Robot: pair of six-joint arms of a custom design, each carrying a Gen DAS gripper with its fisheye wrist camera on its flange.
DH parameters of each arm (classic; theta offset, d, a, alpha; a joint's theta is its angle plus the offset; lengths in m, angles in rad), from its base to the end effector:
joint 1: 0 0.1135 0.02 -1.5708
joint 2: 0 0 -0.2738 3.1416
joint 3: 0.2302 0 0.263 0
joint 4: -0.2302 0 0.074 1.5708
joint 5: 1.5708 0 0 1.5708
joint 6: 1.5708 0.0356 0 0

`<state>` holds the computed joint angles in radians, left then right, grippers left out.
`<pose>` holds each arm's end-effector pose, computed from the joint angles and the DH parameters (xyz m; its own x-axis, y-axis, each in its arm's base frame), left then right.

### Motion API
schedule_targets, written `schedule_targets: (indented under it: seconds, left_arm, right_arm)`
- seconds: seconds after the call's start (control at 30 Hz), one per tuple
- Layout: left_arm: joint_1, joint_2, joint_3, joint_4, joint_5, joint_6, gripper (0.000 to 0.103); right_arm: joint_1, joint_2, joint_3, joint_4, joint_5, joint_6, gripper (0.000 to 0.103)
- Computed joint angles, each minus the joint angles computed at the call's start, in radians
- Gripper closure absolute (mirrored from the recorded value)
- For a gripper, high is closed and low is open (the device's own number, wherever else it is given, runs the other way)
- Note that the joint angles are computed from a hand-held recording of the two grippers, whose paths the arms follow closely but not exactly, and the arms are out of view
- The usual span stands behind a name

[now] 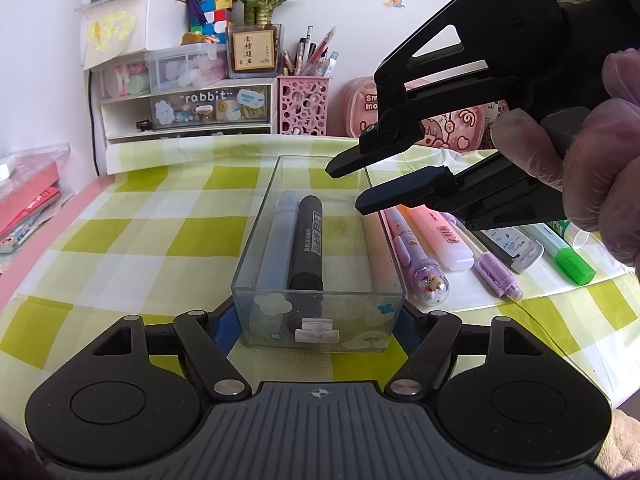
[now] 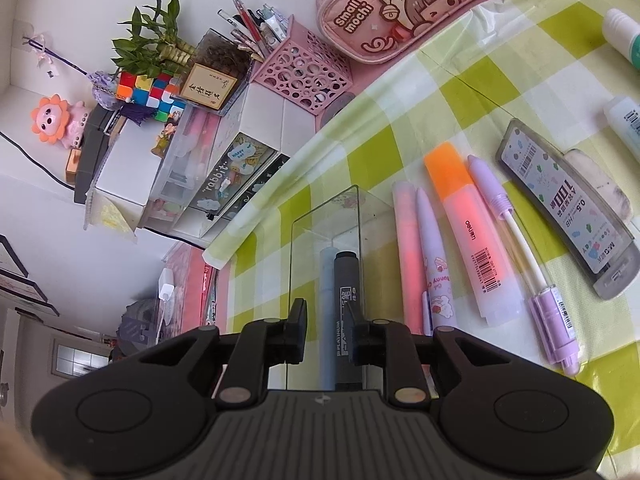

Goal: Organize stationery
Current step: 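Move the right gripper to the lavender pen and close on it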

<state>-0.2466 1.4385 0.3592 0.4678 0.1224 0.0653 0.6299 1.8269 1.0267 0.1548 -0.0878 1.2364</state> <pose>0.2386 -0.0645 0.1247 -0.5334 0.2011 -0.8216 0.3748 0.9269 -0.0165 0.3200 0.2371 0.1706 -0.7673 0.6051 -0.2124 0.2480 0.5854 0.7719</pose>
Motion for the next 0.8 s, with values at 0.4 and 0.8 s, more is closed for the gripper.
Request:
schedule_targets:
  seconds: [0.4,0.8]
  left_arm:
    - [0.002,0.01,0.001,0.015,-0.005,-0.011,0.03]
    - [0.012,0.011,0.003,0.013,0.001,-0.008,0.03]
  right_arm:
    - [0.015,-0.118,-0.074,-0.03,0.087,-0.111,0.065]
    - [0.02,-0.179,-0.147,-0.109,0.212,-0.209,0.062]
